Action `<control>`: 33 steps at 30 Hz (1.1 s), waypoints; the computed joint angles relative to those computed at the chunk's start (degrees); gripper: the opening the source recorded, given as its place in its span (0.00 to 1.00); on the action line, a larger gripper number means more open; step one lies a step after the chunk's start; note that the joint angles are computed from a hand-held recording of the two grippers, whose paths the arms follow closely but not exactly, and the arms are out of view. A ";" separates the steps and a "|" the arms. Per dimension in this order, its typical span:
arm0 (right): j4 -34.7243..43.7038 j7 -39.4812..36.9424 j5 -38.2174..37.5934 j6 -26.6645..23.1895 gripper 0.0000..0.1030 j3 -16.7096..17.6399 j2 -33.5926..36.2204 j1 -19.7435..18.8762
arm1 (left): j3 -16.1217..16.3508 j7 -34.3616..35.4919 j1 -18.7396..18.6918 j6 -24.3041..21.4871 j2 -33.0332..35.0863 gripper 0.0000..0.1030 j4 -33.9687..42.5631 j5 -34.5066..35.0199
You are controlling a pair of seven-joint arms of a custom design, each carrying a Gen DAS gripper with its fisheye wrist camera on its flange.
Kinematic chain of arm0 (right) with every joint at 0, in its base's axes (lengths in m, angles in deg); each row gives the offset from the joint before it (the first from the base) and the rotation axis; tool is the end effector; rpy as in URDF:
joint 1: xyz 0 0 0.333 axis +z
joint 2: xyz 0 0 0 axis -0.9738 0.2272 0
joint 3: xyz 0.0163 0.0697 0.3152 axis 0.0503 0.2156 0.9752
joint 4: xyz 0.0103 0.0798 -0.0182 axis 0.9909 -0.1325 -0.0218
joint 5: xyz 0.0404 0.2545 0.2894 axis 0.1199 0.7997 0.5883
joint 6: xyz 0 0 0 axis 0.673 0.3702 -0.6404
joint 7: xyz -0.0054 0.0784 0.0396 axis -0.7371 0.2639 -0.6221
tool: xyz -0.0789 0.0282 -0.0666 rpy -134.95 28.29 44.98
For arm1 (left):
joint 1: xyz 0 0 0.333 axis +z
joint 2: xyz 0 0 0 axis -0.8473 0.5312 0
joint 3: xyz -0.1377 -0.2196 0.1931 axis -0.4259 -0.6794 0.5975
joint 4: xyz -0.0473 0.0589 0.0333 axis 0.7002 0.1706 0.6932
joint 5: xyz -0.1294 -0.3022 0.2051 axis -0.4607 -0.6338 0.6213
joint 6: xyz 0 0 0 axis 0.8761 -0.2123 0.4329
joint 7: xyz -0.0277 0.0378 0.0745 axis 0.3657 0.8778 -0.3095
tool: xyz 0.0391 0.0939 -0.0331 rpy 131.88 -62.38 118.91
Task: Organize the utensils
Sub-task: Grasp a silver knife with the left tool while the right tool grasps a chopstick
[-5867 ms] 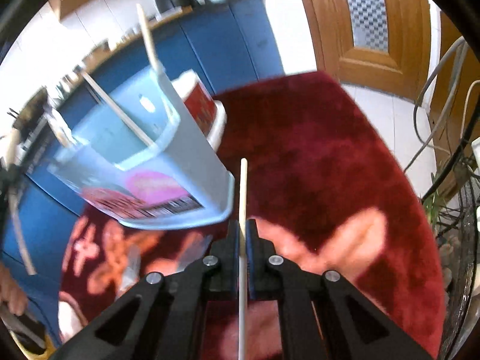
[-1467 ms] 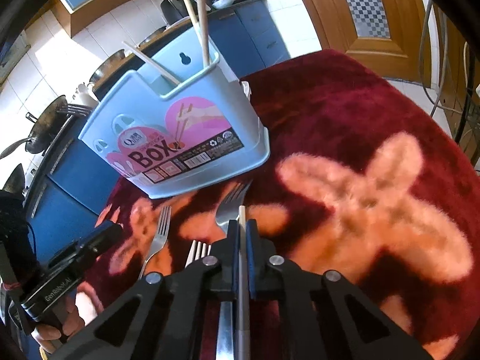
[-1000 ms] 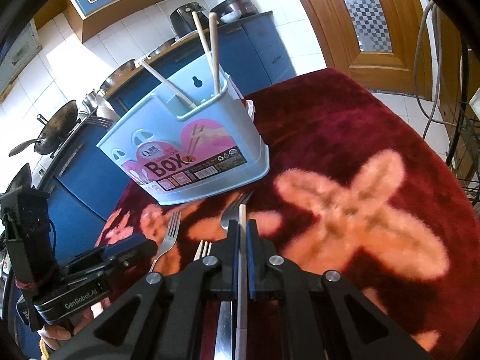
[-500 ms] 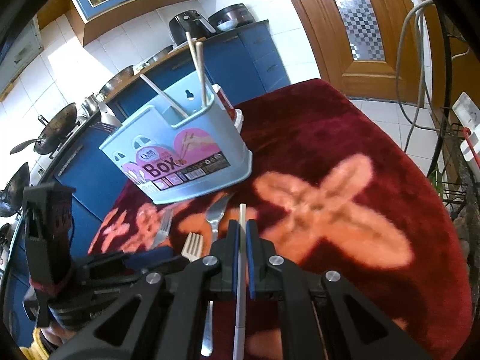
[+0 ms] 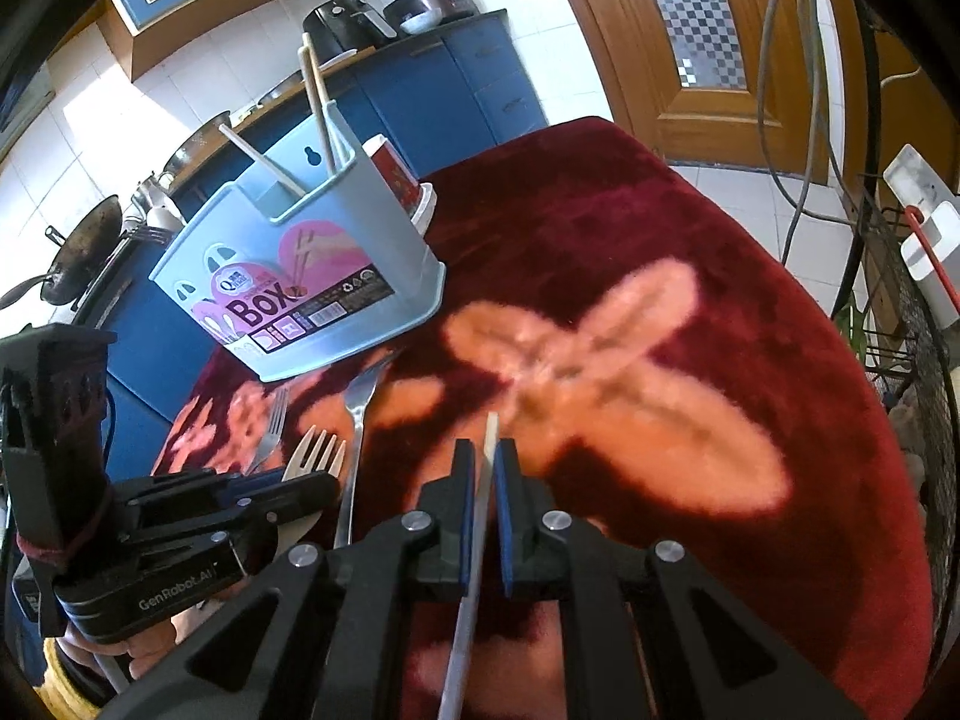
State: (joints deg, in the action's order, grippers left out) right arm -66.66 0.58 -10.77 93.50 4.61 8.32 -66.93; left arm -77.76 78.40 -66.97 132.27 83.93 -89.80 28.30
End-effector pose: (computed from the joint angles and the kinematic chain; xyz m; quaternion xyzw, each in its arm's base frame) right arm 0.6432 0.1781 0.3947 -0.6447 0.6648 -0.0720 0.3705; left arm 0.6640 -0.2930 0.3962 -0.5764 0.7627 -0.2842 0.0733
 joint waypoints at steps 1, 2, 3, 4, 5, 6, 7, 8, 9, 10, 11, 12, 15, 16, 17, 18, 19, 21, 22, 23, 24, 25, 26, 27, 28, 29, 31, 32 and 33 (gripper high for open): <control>-0.20 0.46 -0.75 -0.31 0.15 -0.55 -0.25 0.39 | -0.42 0.20 0.39 0.74 -0.33 0.04 -0.65 -0.51; -0.42 0.95 -1.72 -0.94 0.18 -1.14 -0.59 0.78 | -0.61 0.12 0.49 1.35 -0.53 0.02 -1.03 -0.83; -0.50 1.65 -2.83 -1.83 0.20 -1.79 -0.85 1.21 | -0.53 -0.21 0.49 2.62 -1.13 0.02 -2.00 -0.90; -0.47 2.45 -3.96 -2.82 0.21 -2.42 -1.02 1.63 | 0.07 -0.85 0.13 3.59 -1.68 0.02 -2.76 -0.31; -0.42 3.06 -4.86 -3.53 0.21 -2.84 -1.08 1.93 | 0.95 -1.77 -0.38 4.76 -2.43 0.02 -3.76 0.64; -0.26 3.91 -6.22 -4.43 0.21 -3.48 -1.09 2.42 | 1.80 -2.85 -0.91 6.02 -3.15 0.02 -4.72 1.67; -0.05 5.83 -8.80 -5.34 0.21 -4.87 -1.03 3.61 | 1.78 -3.35 -0.65 7.39 -3.91 0.02 -5.82 1.92; 0.16 7.32 -10.72 -5.92 0.21 -5.74 -0.92 4.33 | 1.09 -3.39 0.21 8.65 -4.61 0.02 -6.86 1.43; 0.40 8.40 -12.16 -6.58 0.21 -6.20 -0.83 4.71 | 0.48 -3.44 0.98 9.69 -5.15 0.02 -7.66 0.93; 0.65 9.19 -13.29 -7.15 0.21 -6.44 -0.73 4.87 | 0.15 -3.65 1.58 10.86 -5.78 0.02 -8.57 0.61; 1.11 10.30 -14.79 -7.93 0.21 -6.94 -0.52 5.25 | -0.17 -3.74 2.17 11.78 -6.46 0.02 -9.51 0.39; 1.67 11.18 -16.16 -8.80 0.21 -7.29 -0.26 5.49 | -0.22 -4.12 2.58 13.10 -7.11 0.02 -10.48 0.26; 3.45 12.93 -19.16 -11.44 0.22 -7.79 0.67 5.63 | -1.51 -4.58 4.78 16.50 -8.89 0.02 -13.02 -0.73; 3.98 13.41 -20.24 -12.12 0.21 -8.00 0.91 5.77 | -2.03 -4.62 5.65 17.32 -9.50 0.02 -13.73 -1.19; 4.30 14.32 -21.71 -12.56 0.17 -8.52 1.02 6.21 | -2.24 -4.76 6.14 17.85 -9.95 0.02 -14.22 -1.32; 4.53 15.50 -23.54 -12.84 0.11 -9.24 1.10 6.85 | -2.60 -4.72 6.69 18.26 -10.25 0.02 -14.62 -1.47; 4.46 15.74 -24.04 -12.74 0.10 -9.11 0.99 6.75 | -2.92 -4.76 7.24 18.89 -10.68 0.02 -15.09 -1.70; 3.92 14.74 -22.19 -11.92 0.07 -7.43 0.50 5.37 | -3.52 -5.04 8.08 20.52 -11.38 0.02 -15.92 -2.06; 2.91 11.57 -18.05 -10.24 0.06 -4.73 -0.22 3.20 | -3.75 -5.22 8.41 21.29 -11.57 0.02 -16.25 -2.04; 2.37 10.04 -16.01 -9.01 0.06 -3.70 -0.63 2.55 | -4.03 -5.39 8.92 22.33 -11.93 0.02 -16.67 -2.04; 1.23 7.89 -13.44 -6.53 0.06 -2.36 -1.46 1.85 | -4.25 -5.66 9.39 23.34 -12.27 0.02 -17.06 -1.92; 0.47 6.15 -11.49 -4.29 0.06 -1.46 -2.08 1.57 | -4.18 -6.17 9.59 24.22 -12.58 0.02 -17.39 -1.56; 0.03 4.79 -9.99 -2.79 0.06 -0.85 -2.53 1.45 | -3.59 -7.04 9.31 25.07 -12.84 0.02 -17.54 -0.94; -0.50 1.78 -6.95 -0.37 0.06 0.98 -3.13 0.48 | -2.74 -8.10 8.86 26.03 -13.00 0.02 -17.56 -0.15; -0.63 -0.52 -4.69 1.20 0.06 2.15 -3.44 -0.06 | -2.33 -9.04 8.84 27.11 -13.21 0.02 -17.61 0.55; -0.66 -2.64 -2.63 2.87 0.06 3.15 -3.71 -0.44 | -1.97 -9.88 8.75 27.88 -13.20 0.02 -17.43 1.30; 0.11 -7.70 1.91 6.28 0.06 5.84 -3.75 -1.70 | 0.23 -11.87 7.35 29.95 -13.39 0.02 -17.15 3.01; 0.85 -10.20 4.15 7.74 0.06 7.34 -3.53 -2.49 | 2.06 -12.84 6.00 30.95 -13.43 0.02 -16.84 3.92; 1.73 -13.75 7.23 9.71 0.06 9.89 -3.15 -4.04 | 3.42 -13.68 4.96 31.53 -13.43 0.02 -16.54 4.69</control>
State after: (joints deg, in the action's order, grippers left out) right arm -64.93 -13.17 -3.54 103.21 14.50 5.18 -70.97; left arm -74.35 64.72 -62.01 163.80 70.50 -106.34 33.00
